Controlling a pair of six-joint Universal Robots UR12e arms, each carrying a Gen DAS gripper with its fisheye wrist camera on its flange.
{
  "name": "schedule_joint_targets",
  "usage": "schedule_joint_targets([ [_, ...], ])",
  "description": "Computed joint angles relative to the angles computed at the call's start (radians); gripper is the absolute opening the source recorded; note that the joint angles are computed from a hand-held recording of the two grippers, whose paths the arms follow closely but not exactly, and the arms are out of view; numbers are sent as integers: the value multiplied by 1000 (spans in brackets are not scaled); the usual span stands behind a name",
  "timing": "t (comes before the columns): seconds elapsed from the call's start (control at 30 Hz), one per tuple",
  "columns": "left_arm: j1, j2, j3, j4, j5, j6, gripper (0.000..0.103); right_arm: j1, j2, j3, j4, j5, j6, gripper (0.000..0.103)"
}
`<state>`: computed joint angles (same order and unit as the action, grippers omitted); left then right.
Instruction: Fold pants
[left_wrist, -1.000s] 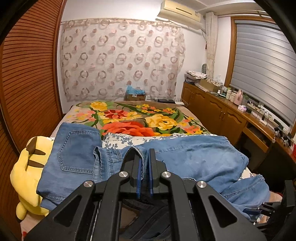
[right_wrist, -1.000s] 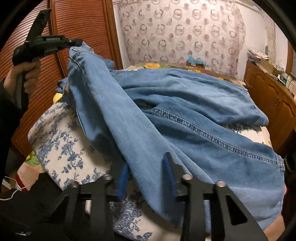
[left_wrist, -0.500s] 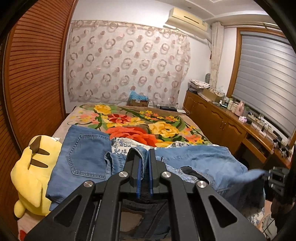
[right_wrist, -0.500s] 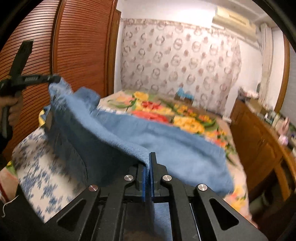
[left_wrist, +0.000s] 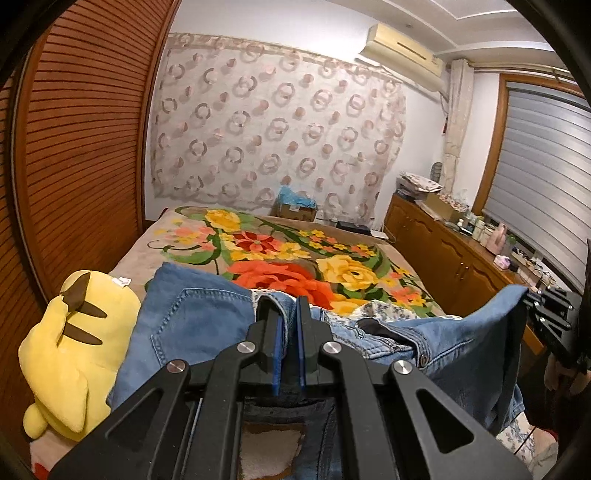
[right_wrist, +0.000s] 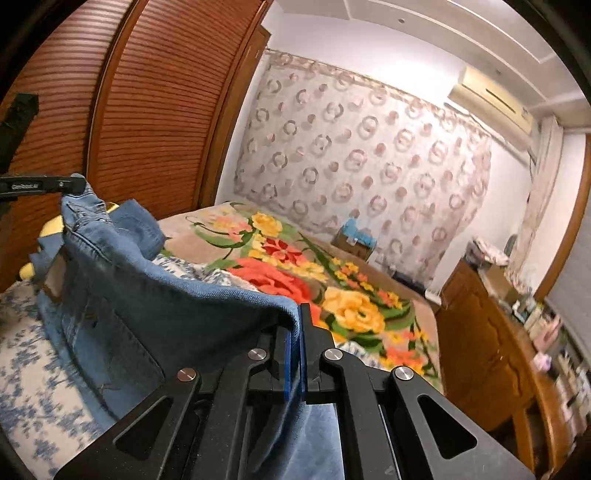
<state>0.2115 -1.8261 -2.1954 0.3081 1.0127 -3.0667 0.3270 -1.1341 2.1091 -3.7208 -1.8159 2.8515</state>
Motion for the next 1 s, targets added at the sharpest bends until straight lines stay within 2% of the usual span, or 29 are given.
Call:
schedule_joint_targets([
  [0.3,-26,-77,65,-73,62,19,7,-29,131,-136,100,31,-15,3],
  [0.4,-38,-88,77,-110,93,53,8,-37,166,-169,131,47,-3,3],
  [0.57,-42,-84,75,-122,99,77,15,-49,196,-211,164,68,-4,3],
  [0.6,-42,-81,73,-124,96,87,19,-50,200,-218,172,70,-5,3],
  [0.67,-44,-77,68,-118,105,99,42,-67,194,-222,191,85,-18,3],
  [0.73,-48,-76,56,-56,138,100,66,-69,196,-230,201,82,-25,3],
  [0.8,-42,-75,54,-42,132,104,75,-69,199,-235,209,83,-20,3],
  [1.0,-40,-58,32,-32,99,125,75,-76,184,-239,251,92,26,3],
])
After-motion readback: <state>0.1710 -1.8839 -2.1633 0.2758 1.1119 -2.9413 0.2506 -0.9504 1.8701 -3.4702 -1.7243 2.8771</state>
